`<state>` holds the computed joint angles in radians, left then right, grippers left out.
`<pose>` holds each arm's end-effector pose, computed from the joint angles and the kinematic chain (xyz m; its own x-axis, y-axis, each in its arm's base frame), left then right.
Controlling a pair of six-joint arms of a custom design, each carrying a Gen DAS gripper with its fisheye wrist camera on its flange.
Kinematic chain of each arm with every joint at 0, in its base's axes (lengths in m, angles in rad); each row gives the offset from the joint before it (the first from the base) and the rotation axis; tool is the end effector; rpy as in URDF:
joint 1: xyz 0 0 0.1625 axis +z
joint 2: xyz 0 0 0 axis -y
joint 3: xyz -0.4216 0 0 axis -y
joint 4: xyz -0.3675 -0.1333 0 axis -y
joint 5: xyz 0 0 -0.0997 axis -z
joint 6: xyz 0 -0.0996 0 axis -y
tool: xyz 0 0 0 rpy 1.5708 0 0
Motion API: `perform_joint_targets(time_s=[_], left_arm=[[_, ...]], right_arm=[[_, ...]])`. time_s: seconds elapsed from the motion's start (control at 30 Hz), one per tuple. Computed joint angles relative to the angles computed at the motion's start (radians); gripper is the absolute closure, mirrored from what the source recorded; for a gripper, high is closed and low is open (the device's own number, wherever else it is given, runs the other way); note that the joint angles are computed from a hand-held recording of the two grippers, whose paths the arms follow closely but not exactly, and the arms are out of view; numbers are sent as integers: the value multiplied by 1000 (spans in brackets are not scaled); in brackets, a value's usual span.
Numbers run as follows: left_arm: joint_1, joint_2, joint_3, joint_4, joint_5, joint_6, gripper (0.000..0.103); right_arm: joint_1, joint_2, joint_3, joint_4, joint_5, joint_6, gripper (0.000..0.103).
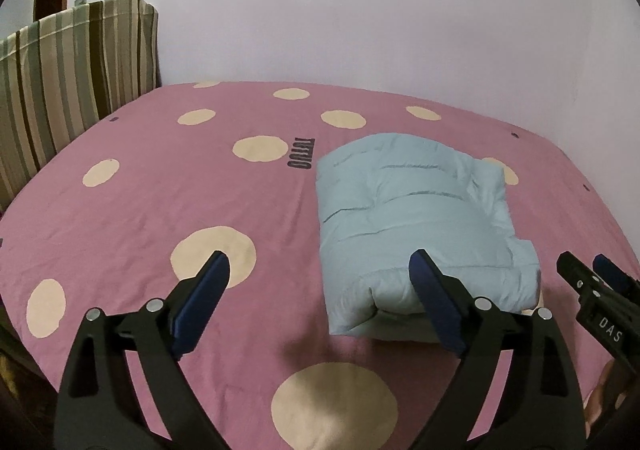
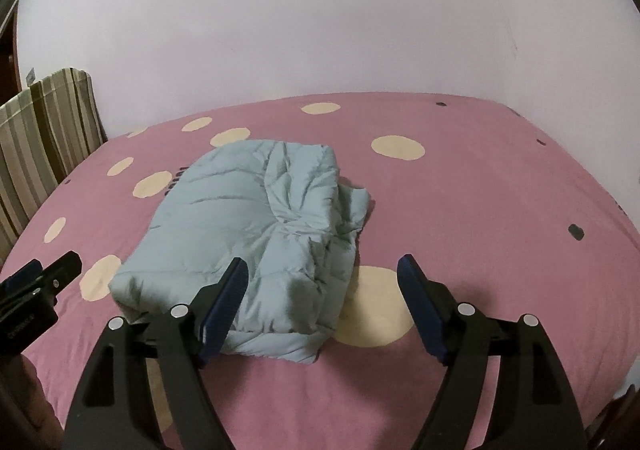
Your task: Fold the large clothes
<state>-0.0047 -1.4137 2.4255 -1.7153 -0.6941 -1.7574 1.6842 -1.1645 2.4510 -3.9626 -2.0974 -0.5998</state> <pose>-0.2777 -0.2086 0.1501 -0.7450 -0.1152 -0.6571 0.4589 0.6264 -0.6301 0.1270 -0.3795 0.2475 -0.7223 0.0358 0.6906 -0.5555 0.5648 -0.6103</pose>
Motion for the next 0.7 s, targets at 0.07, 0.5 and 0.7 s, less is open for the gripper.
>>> perform_joint_targets(time_s=[0.07,0.5,0.7], left_arm=[[-10,-1,-3,17,-5,-19,11],[-41,-7,-2,46,-22,-41,11],[-49,3,-6,64,-16,-48,11]], right_arm=[[4,-3,7,-3,2,2,27],[16,-1,30,-37,6,4,27],[18,-4,34,-39,9,6,27]])
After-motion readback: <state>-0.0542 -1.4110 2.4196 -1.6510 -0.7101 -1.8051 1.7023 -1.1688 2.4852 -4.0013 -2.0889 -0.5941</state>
